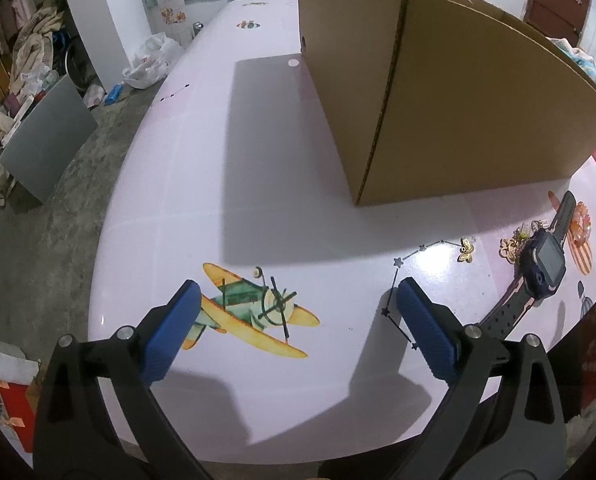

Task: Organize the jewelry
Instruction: 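Move both tools back to the black smartwatch on the table, then grasp the watch body with the left tool while the right tool grasps the strap end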

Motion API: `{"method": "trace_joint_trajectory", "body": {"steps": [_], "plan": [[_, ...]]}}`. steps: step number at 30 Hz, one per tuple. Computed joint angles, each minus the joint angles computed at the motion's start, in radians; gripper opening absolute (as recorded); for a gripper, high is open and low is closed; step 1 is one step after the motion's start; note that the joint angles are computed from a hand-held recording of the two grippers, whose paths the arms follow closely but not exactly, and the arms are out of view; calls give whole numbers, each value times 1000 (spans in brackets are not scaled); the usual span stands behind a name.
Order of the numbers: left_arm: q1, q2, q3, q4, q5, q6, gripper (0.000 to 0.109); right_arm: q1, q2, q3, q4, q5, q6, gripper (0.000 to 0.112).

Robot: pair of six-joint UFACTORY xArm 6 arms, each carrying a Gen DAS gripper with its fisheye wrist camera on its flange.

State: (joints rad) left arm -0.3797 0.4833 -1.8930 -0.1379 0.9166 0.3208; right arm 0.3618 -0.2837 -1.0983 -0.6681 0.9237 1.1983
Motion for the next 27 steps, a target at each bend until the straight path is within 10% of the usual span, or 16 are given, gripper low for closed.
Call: {"method": "trace_joint_trajectory", "body": {"steps": [12,21,27], "plan": [[-3,-31,46,9,-51,35,95,-70,-1,82,307,-294,-99,72],[-25,-178,185,-403,-31,431,94,-91,23,147,668,-472,-309,59],[-104,-188,212,-378,-8,520,65,-84,55,152,913,-526,-463,55]]}}
